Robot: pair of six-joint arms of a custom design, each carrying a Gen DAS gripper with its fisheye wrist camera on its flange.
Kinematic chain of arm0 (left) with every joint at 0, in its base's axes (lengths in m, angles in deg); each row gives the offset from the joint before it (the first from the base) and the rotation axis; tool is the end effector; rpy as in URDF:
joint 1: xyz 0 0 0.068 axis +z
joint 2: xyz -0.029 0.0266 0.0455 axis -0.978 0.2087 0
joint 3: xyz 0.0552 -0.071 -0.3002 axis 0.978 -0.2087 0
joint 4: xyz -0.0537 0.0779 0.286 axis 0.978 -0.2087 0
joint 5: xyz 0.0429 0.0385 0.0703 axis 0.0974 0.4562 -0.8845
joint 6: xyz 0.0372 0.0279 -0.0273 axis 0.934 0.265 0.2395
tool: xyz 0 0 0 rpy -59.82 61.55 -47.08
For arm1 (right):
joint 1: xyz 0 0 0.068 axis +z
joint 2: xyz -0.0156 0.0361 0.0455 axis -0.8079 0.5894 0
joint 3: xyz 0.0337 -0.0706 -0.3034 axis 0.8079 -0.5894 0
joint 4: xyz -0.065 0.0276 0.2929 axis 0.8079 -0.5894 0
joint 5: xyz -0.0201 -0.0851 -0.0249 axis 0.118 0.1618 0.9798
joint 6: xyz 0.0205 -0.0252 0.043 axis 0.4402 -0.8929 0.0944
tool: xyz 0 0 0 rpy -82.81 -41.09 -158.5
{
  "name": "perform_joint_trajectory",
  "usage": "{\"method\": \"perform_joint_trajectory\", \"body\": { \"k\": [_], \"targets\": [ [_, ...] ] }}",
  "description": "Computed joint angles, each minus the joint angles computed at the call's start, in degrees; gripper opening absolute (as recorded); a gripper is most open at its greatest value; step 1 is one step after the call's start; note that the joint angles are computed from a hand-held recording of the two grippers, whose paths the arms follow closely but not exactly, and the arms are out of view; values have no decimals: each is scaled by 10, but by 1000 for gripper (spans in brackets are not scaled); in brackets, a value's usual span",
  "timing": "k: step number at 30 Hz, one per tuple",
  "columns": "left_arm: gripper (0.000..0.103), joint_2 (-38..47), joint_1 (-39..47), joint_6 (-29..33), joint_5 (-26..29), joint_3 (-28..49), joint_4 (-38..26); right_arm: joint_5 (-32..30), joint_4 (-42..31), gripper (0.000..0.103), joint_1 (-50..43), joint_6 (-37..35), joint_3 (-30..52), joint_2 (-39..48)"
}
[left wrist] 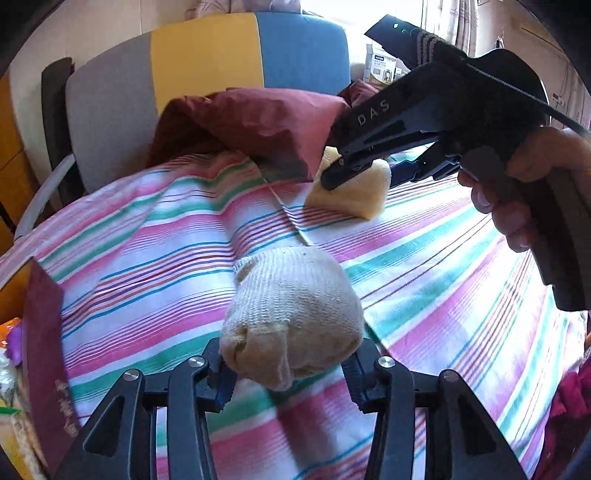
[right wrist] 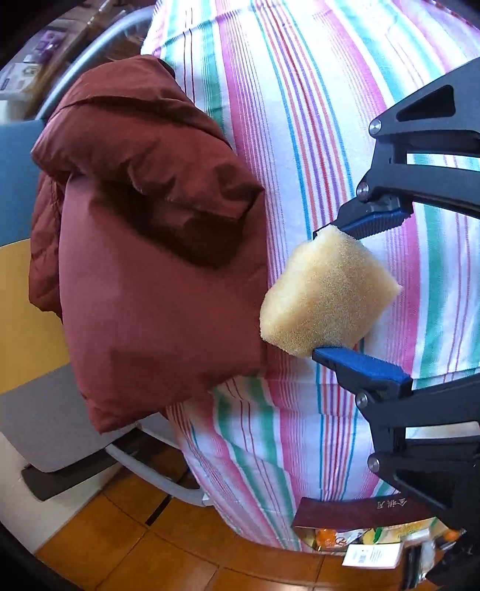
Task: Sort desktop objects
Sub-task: 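Carry the sock bundle and sponge into the gold tray and open both tools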
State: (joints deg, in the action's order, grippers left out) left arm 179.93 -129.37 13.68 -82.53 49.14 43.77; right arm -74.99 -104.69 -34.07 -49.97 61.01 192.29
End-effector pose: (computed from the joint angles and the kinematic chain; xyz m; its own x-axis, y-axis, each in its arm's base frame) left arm 0.2020 -0.2305 0.0860 -0.7799 0.1174 -0.6148 0.1659 0.9859 -0.0221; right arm 0.3672 0.1407 0.1205 -0.9227 -0.1717 -0.3452 -0.2718 0.9247 0.2667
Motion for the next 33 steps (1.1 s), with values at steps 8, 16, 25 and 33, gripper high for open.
{"method": "perform_joint_trajectory", "body": {
  "k": [8,16,25,33],
  "targets": [
    [48,-124,-34,-26,-62,-37,-70,40,-11,52,40,7,-37,-44],
    [48,-251,-72,-70,-121,-70,-169,76,-3,40,73,43,-87,-92],
    [48,-376,-153,-201,-209,-77,-358,88,21,37,122,89,-133,-143],
    [48,-441,-196,-304,-255,-81,-495,86,30,37,168,116,-159,-187]
  ]
}}
